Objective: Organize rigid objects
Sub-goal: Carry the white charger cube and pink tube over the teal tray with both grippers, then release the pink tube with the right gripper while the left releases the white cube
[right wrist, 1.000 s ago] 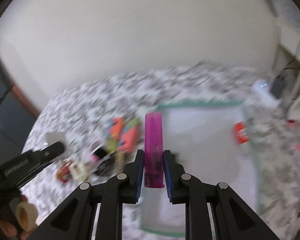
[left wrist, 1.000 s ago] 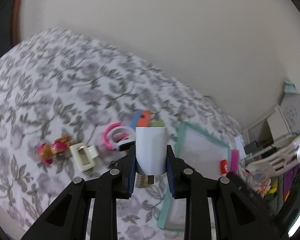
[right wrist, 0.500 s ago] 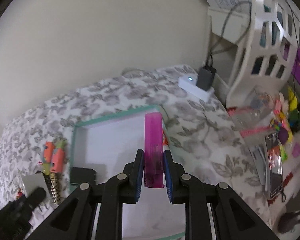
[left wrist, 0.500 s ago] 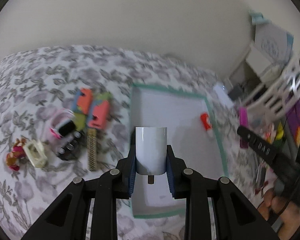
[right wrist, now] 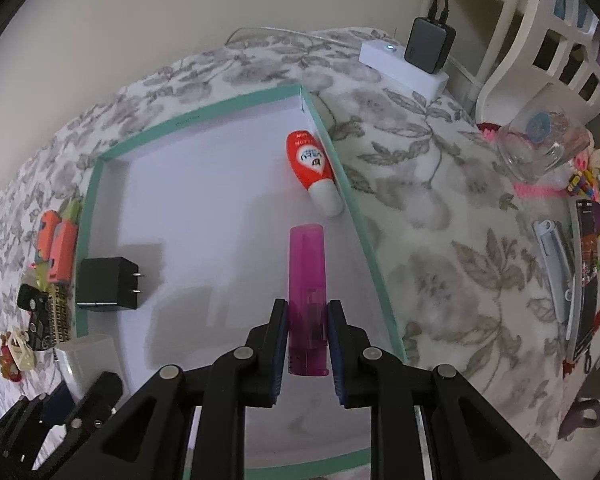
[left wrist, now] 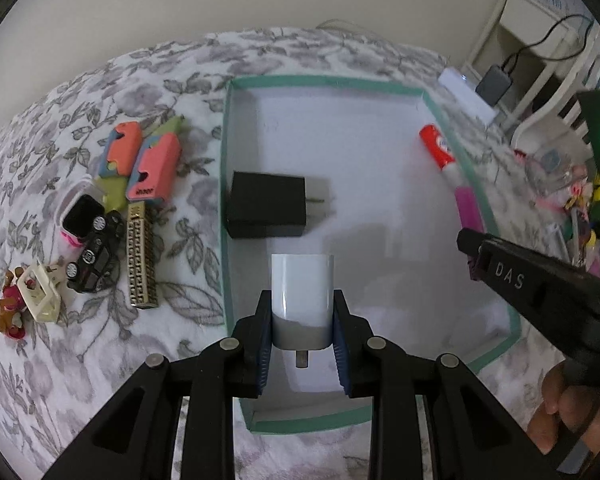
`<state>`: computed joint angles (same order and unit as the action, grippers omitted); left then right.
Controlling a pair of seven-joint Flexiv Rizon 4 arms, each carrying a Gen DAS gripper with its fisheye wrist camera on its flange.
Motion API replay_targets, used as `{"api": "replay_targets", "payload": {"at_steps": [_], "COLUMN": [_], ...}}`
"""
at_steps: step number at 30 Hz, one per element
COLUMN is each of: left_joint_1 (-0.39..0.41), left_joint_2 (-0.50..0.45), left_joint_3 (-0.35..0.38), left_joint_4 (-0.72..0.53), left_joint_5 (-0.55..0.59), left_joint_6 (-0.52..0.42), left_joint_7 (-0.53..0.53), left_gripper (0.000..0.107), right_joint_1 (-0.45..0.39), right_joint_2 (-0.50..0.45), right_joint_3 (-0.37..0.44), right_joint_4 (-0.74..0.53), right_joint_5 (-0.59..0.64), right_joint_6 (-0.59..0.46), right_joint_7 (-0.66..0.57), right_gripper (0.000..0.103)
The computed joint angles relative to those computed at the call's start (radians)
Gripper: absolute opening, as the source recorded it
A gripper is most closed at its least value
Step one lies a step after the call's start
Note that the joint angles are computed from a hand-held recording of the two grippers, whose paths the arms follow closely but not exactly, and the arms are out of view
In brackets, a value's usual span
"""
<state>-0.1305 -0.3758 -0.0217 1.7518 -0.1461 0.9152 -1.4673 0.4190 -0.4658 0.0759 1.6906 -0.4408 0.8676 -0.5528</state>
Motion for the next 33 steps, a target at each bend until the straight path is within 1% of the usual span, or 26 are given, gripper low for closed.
{"api": "replay_targets", "payload": {"at_steps": [10, 14, 19, 22, 24, 29, 31, 32, 33], "left_joint_1": [-0.012, -0.023, -0.022, -0.019, -0.013, 0.013, 0.022, 0.027, 0.029], "left_joint_2": [-0.021, -0.029, -0.027, -0.028, -0.024, -0.001, 0.01, 0.017, 0.024], "left_joint_3": [0.01, 0.017, 0.014, 0.013, 0.009, -0.01, -0.013, -0.012, -0.008], "left_joint_4": [-0.022, -0.037, -0.029, -0.029, -0.024, 0.002, 0.012, 0.018, 0.022], "left_joint_5": [0.05, 0.082, 0.078, 0.073, 0.061, -0.015, -0.043, -0.056, -0.062], "left_joint_6": [-0.059, -0.06, -0.044, -0.035, -0.025, 0.014, 0.032, 0.043, 0.056], "left_joint_7": [-0.014, -0.021, -0.02, -0.021, -0.017, 0.007, 0.014, 0.013, 0.007], "left_gripper": [0.028, 0.028, 0.03, 0.041, 0.053, 0.063, 0.067, 0.068, 0.069], "right_joint_1": [-0.005, -0.006, 0.006, 0.007, 0.011, 0.024, 0.029, 0.03, 0.032], "right_joint_2": [-0.024, -0.039, -0.038, -0.038, -0.034, -0.014, 0.002, 0.008, 0.015], "right_joint_3": [0.019, 0.027, 0.018, 0.017, 0.015, -0.006, -0.017, -0.02, -0.025], "right_joint_4": [-0.027, -0.04, -0.032, -0.031, -0.028, -0.024, -0.008, -0.002, 0.005], "right_joint_5": [0.049, 0.075, 0.063, 0.063, 0.057, 0.001, -0.034, -0.047, -0.065], "right_joint_6": [-0.052, -0.072, -0.066, -0.07, -0.072, -0.05, -0.02, -0.008, 0.006], "right_joint_7": [-0.052, -0.079, -0.075, -0.075, -0.07, -0.039, -0.012, -0.002, 0.012], "right_gripper": [0.021, 0.021, 0.021, 0.021, 0.021, 0.024, 0.03, 0.036, 0.038]}}
